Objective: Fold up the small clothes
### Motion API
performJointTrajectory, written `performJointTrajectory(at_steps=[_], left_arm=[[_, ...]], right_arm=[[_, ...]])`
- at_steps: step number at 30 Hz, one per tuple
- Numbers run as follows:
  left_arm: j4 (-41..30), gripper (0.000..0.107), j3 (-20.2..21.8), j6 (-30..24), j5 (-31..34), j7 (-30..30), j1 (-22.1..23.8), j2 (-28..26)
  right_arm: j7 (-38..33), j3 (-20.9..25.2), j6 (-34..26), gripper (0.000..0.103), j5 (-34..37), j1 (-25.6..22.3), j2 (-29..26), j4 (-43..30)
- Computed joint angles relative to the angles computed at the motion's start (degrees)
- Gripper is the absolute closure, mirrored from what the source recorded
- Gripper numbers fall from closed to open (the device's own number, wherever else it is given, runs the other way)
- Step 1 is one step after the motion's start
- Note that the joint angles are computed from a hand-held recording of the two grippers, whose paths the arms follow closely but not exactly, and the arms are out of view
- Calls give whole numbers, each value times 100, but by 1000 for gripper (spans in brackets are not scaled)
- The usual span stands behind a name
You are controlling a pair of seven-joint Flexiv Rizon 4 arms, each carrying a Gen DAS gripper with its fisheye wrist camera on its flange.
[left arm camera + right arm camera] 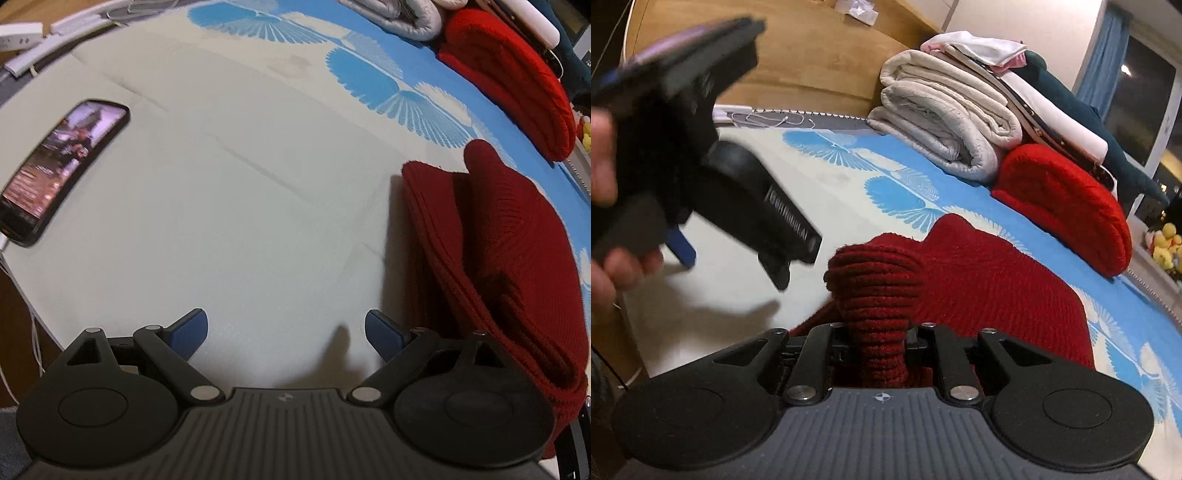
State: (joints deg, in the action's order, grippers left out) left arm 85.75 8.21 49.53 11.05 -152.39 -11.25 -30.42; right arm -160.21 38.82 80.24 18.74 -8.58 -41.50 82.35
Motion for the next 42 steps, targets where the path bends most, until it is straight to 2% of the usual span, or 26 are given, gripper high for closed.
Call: performJointTrajectory(at_steps=[2, 3, 4, 6, 7, 10, 15, 16, 18, 20, 21, 22, 23, 24, 25, 26, 27, 28, 30, 32, 36, 38, 40, 42], left_arm=[[6, 12, 4, 30, 22, -1, -9, 3], [-2, 12, 22, 32, 63, -10, -31, 11], [-9, 12, 35, 35, 96, -22, -47, 15], [-1, 12, 60, 61, 153, -68, -68, 28], [42, 12, 76, 140, 183, -125, -79, 51], [232, 12, 48, 560, 206, -180, -68, 147], [370, 9, 61, 1299, 326, -1, -157, 218], [333, 7, 125, 1354, 404, -21, -234, 212], [176, 7, 291, 1291, 632, -106, -433, 170], [30, 7, 311, 1160, 731, -70, -504, 111], [4, 7, 262, 1145, 694, -18, -475, 87], [-2, 7, 201, 1150, 623, 31, -438, 63], [3, 7, 165, 1167, 557, 51, -410, 38], [9, 7, 113, 1172, 473, 97, -381, 14], [39, 7, 64, 1194, 385, 147, -353, 2], [83, 7, 79, 1234, 353, 102, -378, 4], [111, 7, 115, 1269, 351, 36, -422, 6], [178, 7, 128, 1330, 340, -17, -454, 35], [332, 7, 144, 1472, 323, -95, -507, 126], [471, 7, 180, 1487, 346, -199, -606, 251], [486, 7, 329, 1165, 581, -852, -915, 446], [470, 7, 333, 1006, 800, -1128, -1046, 571], [385, 6, 257, 792, 970, -1357, -1134, 627], [334, 6, 72, 702, 938, -1395, -1082, 636]], right_arm=[[69, 189, -409, 70, 142, -220, 91, 8], [50, 293, -731, 56, 285, -359, 160, 30], [88, 358, -1146, 49, 391, -451, 207, -19], [-48, 515, -1857, 42, 638, -723, 272, -38], [-150, 477, -1905, 39, 706, -727, 321, 27], [-411, 173, -1895, 39, 718, -524, 413, 140], [24, -2, -2879, 44, 1327, -672, 627, -432], [-88, 11, -2811, 44, 1551, -774, 716, -443], [-410, -81, -2225, 44, 1901, -774, 820, -447], [-216, -559, -1461, 44, 1891, -342, 822, -470], [132, -1026, -1236, 45, 1730, 39, 820, -471], [599, -1492, -1272, 47, 1445, 385, 803, -465], [1297, -1778, -1681, 47, 788, 574, 719, -467], [1657, -1965, -2098, 47, 421, 696, 641, -473], [1644, -2086, -2142, 47, 427, 784, 594, -422], [1258, -2074, -1813, 47, 728, 797, 599, -293], [1119, -1875, -1585, 48, 704, 674, 594, -207], [1235, -1854, -1671, 48, 707, 639, 645, -229], [1577, -1721, -2468, 50, 895, 380, 706, -576], [1629, -1653, -3160, 49, 1234, 116, 776, -959], [1105, -1815, -3201, 37, 1718, -164, 1122, -891], [998, -2004, -3115, 36, 1805, -144, 1139, -934], [912, -2105, -3108, 29, 1894, -148, 1054, -1049], [1018, -2195, -3148, 28, 1957, -166, 1010, -1110]])
